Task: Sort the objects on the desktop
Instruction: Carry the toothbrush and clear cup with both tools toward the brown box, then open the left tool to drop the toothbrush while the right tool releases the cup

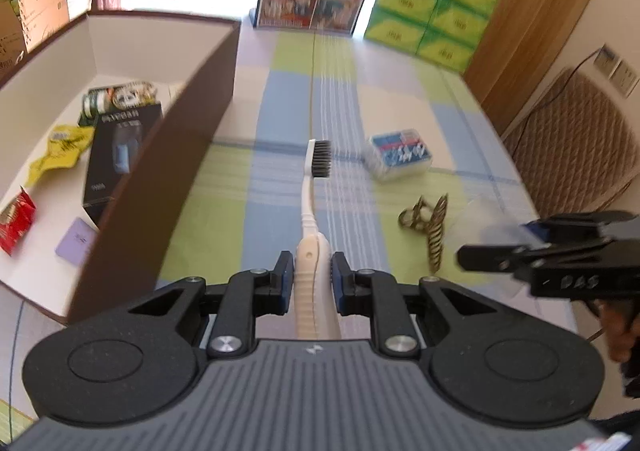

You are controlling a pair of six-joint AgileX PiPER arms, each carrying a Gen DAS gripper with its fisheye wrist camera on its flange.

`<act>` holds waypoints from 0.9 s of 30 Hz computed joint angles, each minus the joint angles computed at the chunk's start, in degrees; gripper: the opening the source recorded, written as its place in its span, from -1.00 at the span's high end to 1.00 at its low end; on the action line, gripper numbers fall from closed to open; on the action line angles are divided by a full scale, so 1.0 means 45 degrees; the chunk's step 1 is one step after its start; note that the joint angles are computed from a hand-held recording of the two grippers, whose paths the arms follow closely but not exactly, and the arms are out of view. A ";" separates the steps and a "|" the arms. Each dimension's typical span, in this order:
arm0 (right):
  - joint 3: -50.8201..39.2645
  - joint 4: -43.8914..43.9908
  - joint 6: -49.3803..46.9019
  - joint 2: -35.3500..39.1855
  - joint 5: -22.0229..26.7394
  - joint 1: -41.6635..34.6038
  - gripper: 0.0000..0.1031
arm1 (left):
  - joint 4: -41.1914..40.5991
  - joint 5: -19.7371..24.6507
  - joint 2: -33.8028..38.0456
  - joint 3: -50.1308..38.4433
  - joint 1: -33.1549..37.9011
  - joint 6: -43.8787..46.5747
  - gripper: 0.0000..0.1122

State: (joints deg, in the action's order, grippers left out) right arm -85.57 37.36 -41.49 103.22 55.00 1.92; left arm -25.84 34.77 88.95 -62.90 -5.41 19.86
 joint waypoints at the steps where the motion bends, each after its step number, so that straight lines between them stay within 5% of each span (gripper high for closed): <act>1: 0.0035 0.0084 -0.0003 -0.0108 -0.0035 0.0163 0.15 | -0.0226 0.0098 -0.0238 0.0036 0.0174 0.0219 0.71; 16: -0.2207 0.0556 0.0805 0.0474 -0.0997 0.3476 0.15 | -0.3213 0.2349 -0.1339 -0.1363 0.4657 0.3452 0.71; 27: -0.7744 -0.2174 0.4301 0.4137 -0.1142 0.6538 0.15 | -0.3015 0.3379 0.1503 -0.4944 0.7059 0.4372 0.71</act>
State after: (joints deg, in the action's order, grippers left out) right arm -120.41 27.58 -22.13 121.83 49.86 31.34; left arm -39.40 49.97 95.72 -85.15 26.35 39.53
